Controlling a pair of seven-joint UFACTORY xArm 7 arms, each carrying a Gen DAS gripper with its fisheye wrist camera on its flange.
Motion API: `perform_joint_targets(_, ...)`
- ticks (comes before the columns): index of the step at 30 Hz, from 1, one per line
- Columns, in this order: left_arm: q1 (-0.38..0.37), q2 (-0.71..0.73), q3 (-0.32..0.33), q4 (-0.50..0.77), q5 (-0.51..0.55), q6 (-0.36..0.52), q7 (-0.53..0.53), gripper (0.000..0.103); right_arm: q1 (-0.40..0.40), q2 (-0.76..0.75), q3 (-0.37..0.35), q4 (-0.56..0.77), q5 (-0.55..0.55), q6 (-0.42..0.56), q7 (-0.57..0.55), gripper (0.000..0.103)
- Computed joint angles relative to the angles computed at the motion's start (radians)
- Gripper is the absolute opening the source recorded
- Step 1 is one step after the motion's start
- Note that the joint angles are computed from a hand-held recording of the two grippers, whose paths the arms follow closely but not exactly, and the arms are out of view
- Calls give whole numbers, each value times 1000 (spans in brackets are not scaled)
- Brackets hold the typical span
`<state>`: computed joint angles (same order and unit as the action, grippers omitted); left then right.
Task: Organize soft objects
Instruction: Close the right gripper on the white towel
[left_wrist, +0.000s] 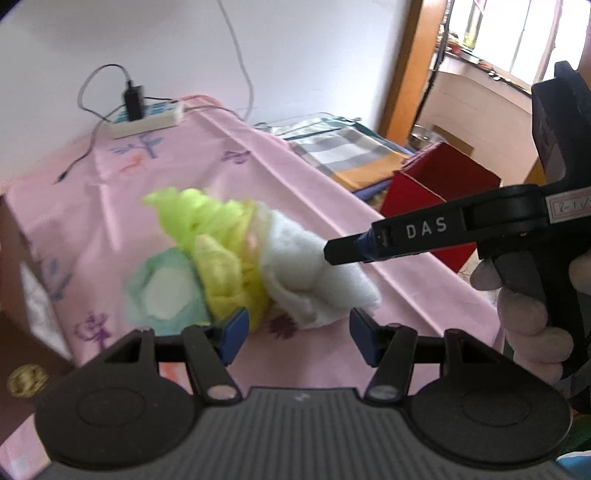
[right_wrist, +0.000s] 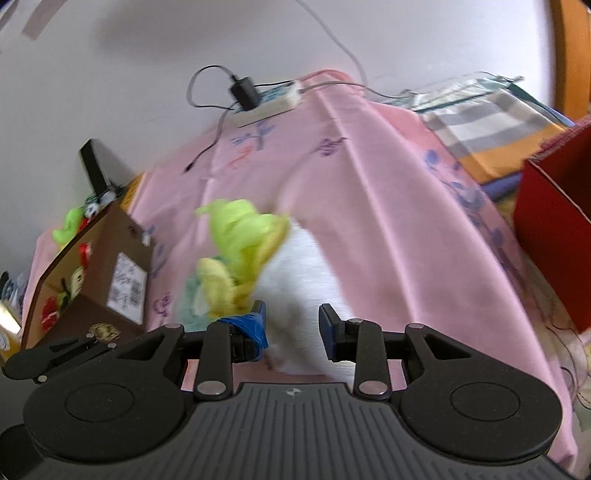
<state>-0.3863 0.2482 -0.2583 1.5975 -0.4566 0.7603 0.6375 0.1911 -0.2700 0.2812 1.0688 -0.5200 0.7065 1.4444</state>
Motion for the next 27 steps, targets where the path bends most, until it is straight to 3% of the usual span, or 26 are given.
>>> perform_joint_targets(6, -46, 114, 6, 128, 93, 69, -76, 61, -6, -12, -20, -27, 31, -11, -28, 14)
perform_joint_targets(10, -80, 177, 20, 201, 186, 99, -141, 61, -3, 16, -41, -15, 63, -40, -113, 14)
perform_joint_targets(18, -111, 268, 19, 312, 259, 137, -173, 63, 1, 78, -89, -1, 139, -106, -265, 19)
perform_joint_targets(27, -131, 338, 18, 414, 278, 172, -161, 63, -12, 66, -137, -96, 324, -288, -310, 23)
